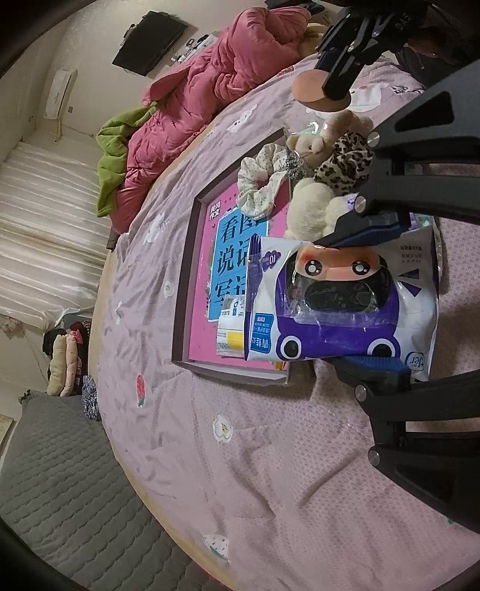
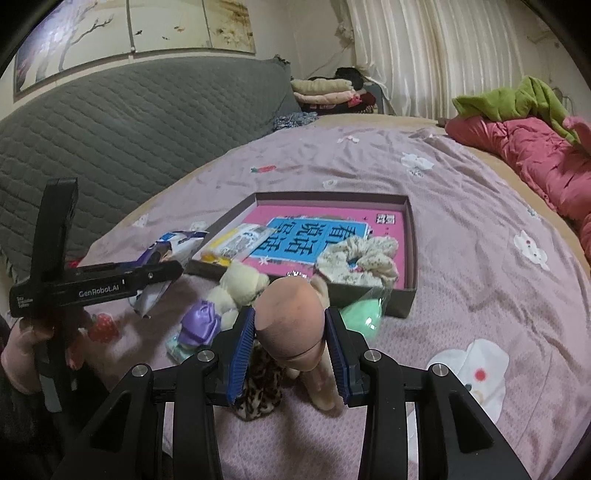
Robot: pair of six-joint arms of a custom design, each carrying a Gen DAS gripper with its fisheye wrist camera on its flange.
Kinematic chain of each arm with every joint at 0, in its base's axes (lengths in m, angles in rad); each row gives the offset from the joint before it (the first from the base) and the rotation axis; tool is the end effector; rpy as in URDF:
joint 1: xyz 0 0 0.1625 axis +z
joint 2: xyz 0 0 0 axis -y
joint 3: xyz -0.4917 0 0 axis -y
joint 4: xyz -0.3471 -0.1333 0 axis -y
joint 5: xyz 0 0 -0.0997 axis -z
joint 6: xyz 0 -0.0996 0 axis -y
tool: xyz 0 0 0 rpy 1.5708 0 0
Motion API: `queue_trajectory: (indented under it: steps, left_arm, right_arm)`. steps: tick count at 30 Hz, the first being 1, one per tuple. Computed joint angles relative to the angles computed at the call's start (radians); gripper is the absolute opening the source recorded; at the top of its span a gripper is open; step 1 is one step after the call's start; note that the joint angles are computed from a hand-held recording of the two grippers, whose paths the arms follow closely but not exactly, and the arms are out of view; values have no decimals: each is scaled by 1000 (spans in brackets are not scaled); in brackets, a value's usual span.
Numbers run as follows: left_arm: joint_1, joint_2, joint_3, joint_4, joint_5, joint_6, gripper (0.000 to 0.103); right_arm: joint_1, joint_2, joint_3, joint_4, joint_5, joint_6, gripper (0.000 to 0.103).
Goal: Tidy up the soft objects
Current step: 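Lift the purple wipes pack with the left tool while the right tool grasps the peach sponge, then carry the purple pack over the tray with the left tool while the right tool carries the sponge toward it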
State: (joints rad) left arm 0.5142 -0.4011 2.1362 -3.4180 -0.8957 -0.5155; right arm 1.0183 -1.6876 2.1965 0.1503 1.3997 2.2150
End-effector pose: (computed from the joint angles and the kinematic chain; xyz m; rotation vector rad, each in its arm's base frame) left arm -0.3424 -0.4180 -0.0541 0.6552 2.5567 -0.7600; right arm -0.0098 -0.3022 0.3428 0.5568 -2.3880 1.0289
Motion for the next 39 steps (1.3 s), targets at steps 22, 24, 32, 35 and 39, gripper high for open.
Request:
queue_trajectory:
  steps: [22,24,32,35,39]
  left_arm:
    - [21,41,-67,-63,-37,73,48]
    - [24,43,-70,-66,-42,77,48]
    - [44,55,-104,-83,-42,108,48]
    - [50,59,-117,-75,-52,115,48]
    - [53,66,-134,-74,-59,131,48]
  right_arm:
    - [37,33,-92,-42,39,61,40]
    - [43,38,-98,-45,45,62,40]
    - [68,62,-125,-49,72,65,40]
    - [69,69,-136,-46,77,75,40]
    - [73,74,-150,-51,79,78,40]
